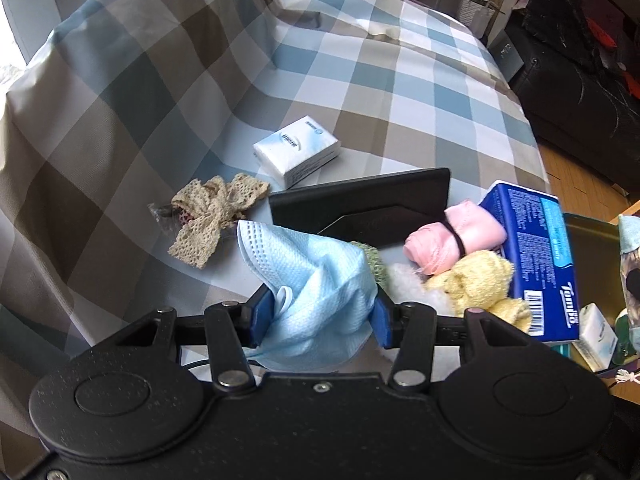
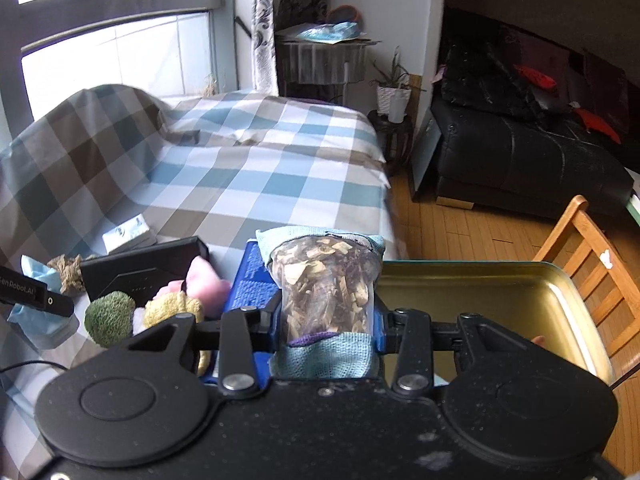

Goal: Organize soft objects
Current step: 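Grasp the blue face mask with the left gripper while the right gripper grasps the mesh food bag, then carry the mask and mesh bag into the gold tray and release both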

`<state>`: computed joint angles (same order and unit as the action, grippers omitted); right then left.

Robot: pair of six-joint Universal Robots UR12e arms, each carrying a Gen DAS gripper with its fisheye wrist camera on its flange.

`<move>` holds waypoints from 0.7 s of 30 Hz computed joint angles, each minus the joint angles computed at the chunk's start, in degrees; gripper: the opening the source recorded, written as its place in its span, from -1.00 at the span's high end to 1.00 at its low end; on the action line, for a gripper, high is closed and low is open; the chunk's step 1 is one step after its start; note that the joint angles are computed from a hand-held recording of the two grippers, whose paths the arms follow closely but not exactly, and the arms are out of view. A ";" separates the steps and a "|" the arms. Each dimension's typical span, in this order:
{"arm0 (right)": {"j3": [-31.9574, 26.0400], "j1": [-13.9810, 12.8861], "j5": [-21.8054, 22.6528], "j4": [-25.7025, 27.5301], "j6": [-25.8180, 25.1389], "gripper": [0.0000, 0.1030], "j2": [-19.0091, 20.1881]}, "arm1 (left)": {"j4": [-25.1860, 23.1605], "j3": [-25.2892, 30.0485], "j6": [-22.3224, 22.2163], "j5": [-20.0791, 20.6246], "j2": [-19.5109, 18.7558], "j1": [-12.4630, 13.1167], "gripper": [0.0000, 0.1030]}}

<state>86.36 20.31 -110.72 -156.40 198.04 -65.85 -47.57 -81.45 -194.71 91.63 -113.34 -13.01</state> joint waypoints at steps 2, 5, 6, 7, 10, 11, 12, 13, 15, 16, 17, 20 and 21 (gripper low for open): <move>1.25 -0.36 -2.61 -0.85 1.24 0.24 -1.12 | 0.53 0.74 1.00 -0.57 -0.10 -0.59 0.05; 3.07 -1.30 -5.21 -1.27 4.87 0.24 -2.89 | 0.94 2.15 2.64 -1.81 -0.46 -1.49 0.05; 3.73 -1.70 -5.79 -1.41 6.36 0.24 -3.52 | 1.12 2.81 3.34 -2.32 -0.69 -1.90 0.05; 4.37 -2.06 -6.43 -1.53 7.71 0.24 -4.12 | 1.41 3.33 3.95 -2.79 -0.88 -2.26 0.05; 6.01 -3.09 -9.15 -1.45 10.98 0.24 -5.75 | 1.78 5.20 5.94 -4.21 -1.73 -3.42 0.05; 6.52 -3.46 -10.01 -1.24 12.16 0.24 -6.26 | 1.97 5.81 6.79 -4.72 -2.02 -3.90 0.05; 7.02 -3.92 -10.55 -0.99 13.47 0.24 -6.76 | 2.13 6.42 7.57 -5.14 -2.36 -4.36 0.05; 7.31 -4.34 -10.83 -0.60 14.78 0.24 -7.10 | 2.21 7.07 8.35 -5.55 -2.74 -4.82 0.05; 7.81 -5.25 -11.03 0.42 17.16 0.24 -7.75 | 2.10 8.44 9.55 -6.48 -3.58 -5.69 0.05; 8.07 -5.81 -11.13 0.97 18.04 0.24 -8.05 | 1.97 9.10 10.07 -6.95 -4.00 -6.08 0.05; 8.15 -6.23 -11.33 1.50 18.53 0.23 -8.24 | 1.86 9.81 10.63 -7.35 -4.48 -6.54 0.05; 7.40 -7.08 -13.11 3.53 18.23 0.23 -7.83 | 0.92 11.98 11.78 -7.68 -5.97 -7.83 0.05; 6.97 -7.14 -13.90 4.52 18.19 0.23 -7.53 | 0.34 12.73 12.00 -7.84 -6.48 -8.22 0.05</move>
<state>93.33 13.17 -124.62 -151.87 216.24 -73.38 -47.23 -68.72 -182.71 83.78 -119.82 -21.23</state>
